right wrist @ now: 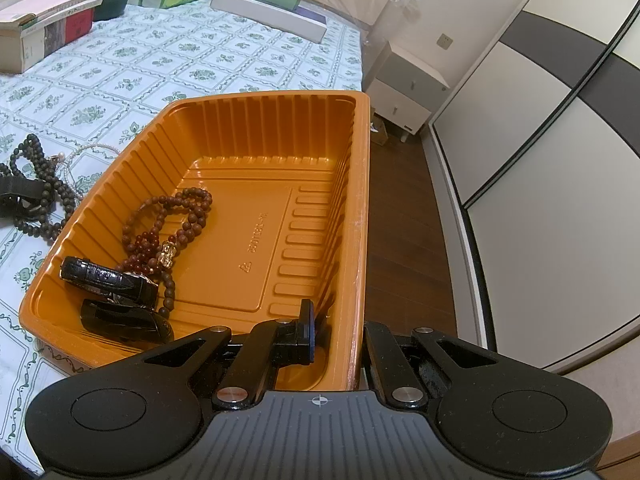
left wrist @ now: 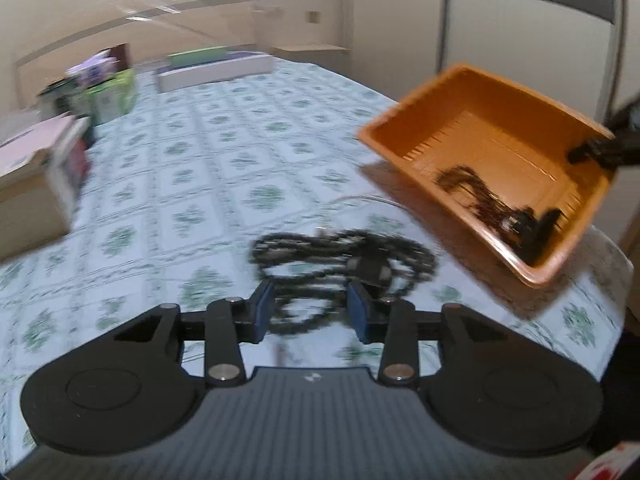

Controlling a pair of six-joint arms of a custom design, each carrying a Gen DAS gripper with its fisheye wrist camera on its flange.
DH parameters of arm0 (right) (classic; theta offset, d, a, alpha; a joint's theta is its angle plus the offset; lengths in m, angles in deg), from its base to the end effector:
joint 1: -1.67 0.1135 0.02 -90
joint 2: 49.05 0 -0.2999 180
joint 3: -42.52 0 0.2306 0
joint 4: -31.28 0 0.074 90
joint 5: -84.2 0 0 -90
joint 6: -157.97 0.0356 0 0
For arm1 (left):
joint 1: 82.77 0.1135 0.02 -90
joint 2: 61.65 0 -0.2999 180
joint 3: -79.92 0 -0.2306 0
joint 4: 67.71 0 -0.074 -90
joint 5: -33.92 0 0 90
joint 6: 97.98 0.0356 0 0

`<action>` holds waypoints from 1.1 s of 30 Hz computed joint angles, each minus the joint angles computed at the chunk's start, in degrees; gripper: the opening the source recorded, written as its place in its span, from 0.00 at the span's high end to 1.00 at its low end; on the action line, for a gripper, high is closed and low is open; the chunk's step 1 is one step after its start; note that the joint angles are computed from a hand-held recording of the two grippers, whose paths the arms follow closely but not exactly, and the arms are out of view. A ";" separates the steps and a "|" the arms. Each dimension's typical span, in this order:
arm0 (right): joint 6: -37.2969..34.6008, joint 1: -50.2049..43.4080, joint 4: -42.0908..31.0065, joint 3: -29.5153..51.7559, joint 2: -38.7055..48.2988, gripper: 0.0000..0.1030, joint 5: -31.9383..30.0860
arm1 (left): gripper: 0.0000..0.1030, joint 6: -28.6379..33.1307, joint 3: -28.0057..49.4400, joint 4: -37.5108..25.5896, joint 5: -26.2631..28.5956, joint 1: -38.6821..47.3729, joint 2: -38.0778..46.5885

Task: Organize jewelry
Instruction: 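Close the left gripper on the black round watch among the beads, then carry the black watch with the left gripper into the orange tray and release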

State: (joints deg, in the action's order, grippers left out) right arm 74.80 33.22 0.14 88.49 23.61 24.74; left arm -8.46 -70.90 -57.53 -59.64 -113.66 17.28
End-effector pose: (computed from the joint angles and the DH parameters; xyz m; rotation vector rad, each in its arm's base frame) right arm 0.1734 0.0852 0.2076 -0.3316 2.4025 -0.3942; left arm 0.1692 -0.0986 0.1620 0.5631 2.1984 -0.2210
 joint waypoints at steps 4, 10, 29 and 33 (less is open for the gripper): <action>0.00 -0.05 -0.01 -0.07 -0.14 0.95 -0.06 | 0.60 2.26 2.43 1.83 -1.89 -3.91 6.39; 0.03 -0.06 -0.02 -0.01 -0.06 0.95 -0.11 | 0.62 3.44 8.01 0.50 -0.91 -4.37 13.66; -0.05 -0.16 0.13 -0.14 -0.08 0.95 -0.12 | 0.81 6.30 10.21 -9.94 1.26 1.17 1.14; -0.08 -0.19 0.13 -0.16 -0.09 0.95 -0.14 | 0.80 6.81 10.87 -11.52 1.20 2.35 -1.49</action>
State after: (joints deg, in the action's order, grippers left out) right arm 74.72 33.03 0.26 88.34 23.53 24.60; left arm -1.65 -60.03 -69.05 -58.45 -111.31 15.79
